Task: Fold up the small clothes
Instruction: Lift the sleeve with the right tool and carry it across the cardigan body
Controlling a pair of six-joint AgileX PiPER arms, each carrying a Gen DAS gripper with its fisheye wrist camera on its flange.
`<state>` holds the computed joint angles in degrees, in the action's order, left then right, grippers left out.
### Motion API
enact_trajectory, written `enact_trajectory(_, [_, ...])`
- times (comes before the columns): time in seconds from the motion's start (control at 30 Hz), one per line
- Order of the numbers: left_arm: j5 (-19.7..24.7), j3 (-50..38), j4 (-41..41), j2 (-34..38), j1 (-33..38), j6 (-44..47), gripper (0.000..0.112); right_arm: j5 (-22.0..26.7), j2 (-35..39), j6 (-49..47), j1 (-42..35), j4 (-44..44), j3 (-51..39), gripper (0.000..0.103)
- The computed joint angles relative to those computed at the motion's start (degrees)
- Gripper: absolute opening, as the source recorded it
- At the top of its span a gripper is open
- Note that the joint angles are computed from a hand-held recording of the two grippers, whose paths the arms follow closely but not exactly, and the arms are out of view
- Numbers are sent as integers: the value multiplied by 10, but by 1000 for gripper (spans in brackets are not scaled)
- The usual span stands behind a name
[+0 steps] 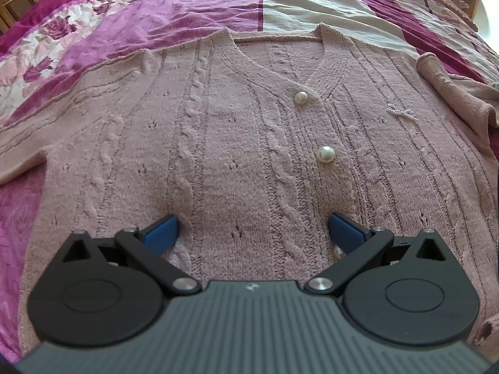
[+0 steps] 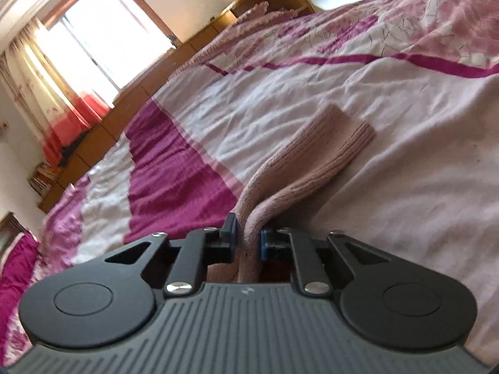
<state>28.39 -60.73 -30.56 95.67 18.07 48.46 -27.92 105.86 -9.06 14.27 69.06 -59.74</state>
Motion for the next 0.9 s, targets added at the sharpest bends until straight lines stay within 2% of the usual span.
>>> enact_trajectory(0.1, [-7, 4, -2, -2, -2, 3, 103, -32, -33, 19, 17, -11, 32, 14])
enact_trajectory(0.23, [-10, 9, -12, -4, -1, 13, 103, -68, -85, -2, 37, 13, 65, 14])
enact_trajectory(0.4, [-8, 11, -32, -5, 5, 35, 103, -89, -147, -79, 58, 71, 79, 14])
enact_trajectory(0.5, [11, 0, -38, -2, 14, 42, 103, -100, -178, -138, 78, 112, 75, 14])
enact_trajectory(0.7, [73, -46, -20, 3, 33, 19, 103, -139, -210, -253, 136, 202, 31, 14])
enact_trajectory(0.9, [79, -65, -23, -9, 58, 28, 103, -188, -196, -339, 202, 255, -50, 14])
